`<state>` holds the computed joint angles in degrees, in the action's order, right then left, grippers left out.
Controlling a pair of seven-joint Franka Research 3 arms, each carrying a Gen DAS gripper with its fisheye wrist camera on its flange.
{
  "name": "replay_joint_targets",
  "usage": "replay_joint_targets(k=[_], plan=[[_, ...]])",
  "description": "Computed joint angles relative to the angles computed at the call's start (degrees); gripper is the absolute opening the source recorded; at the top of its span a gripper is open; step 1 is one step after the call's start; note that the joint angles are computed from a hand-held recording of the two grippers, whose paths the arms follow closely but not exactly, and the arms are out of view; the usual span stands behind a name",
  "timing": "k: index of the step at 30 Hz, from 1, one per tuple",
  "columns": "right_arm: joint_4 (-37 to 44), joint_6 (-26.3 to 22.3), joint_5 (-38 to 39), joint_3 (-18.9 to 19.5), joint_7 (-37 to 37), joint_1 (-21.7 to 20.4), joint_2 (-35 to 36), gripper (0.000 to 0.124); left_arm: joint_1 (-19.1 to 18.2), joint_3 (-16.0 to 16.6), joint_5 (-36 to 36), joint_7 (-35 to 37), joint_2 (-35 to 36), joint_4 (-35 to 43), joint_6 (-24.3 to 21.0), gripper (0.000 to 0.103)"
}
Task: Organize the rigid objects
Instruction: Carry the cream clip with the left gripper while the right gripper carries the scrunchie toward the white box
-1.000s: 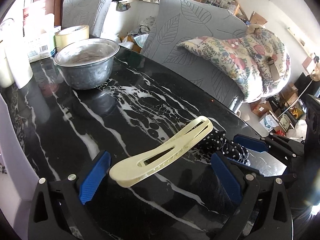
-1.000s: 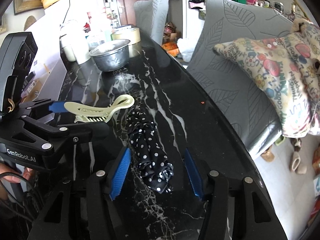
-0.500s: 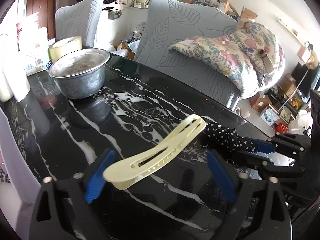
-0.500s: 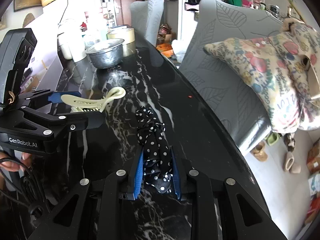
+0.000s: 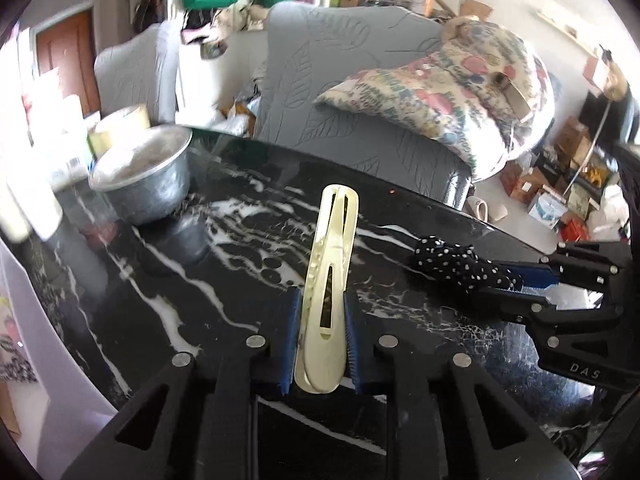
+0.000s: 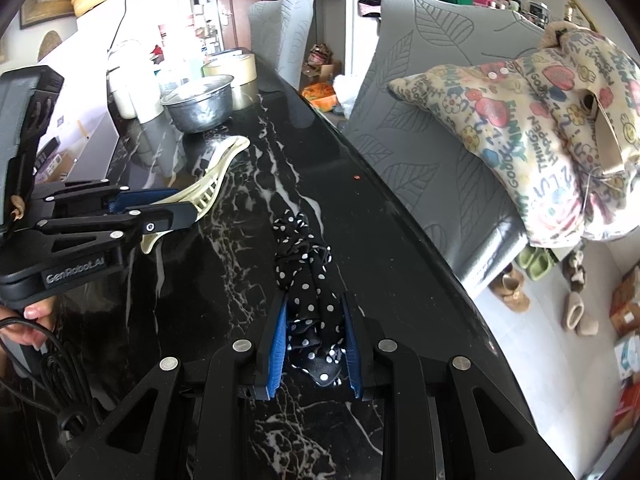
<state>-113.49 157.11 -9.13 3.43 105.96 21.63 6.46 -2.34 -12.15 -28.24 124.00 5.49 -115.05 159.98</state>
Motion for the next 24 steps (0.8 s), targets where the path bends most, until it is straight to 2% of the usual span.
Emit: replay_joint_targets(k=[3,7,17,24], plan=[[-0.48,0.36,0.26,-0.01,0.22,-0.07,-0.41,0.023,-0.76,0.47,4.55,-3.65,0.10,-0.08,0.04,0.021],[-1.35,0.91,-0.60,-0.09,0.87,-0.19,-1.31,0.021,-0.41,0.59,5.38,-6.70,0.44,0.83,-2.22,0.021],[-3.56,3.51,-0.10,0.87,-0.57,-0.72,-3.09,0.015,-0.56,1.02,6.45,-10.08,-1.18,-0.14,-3.29,0.021],[-4.31,4.94,-1.09,1.19,-0.33,-0.87,-4.37,0.015,-1.41,1.96,10.24,-16.08,-2.70,0.06,-5.07,0.021]])
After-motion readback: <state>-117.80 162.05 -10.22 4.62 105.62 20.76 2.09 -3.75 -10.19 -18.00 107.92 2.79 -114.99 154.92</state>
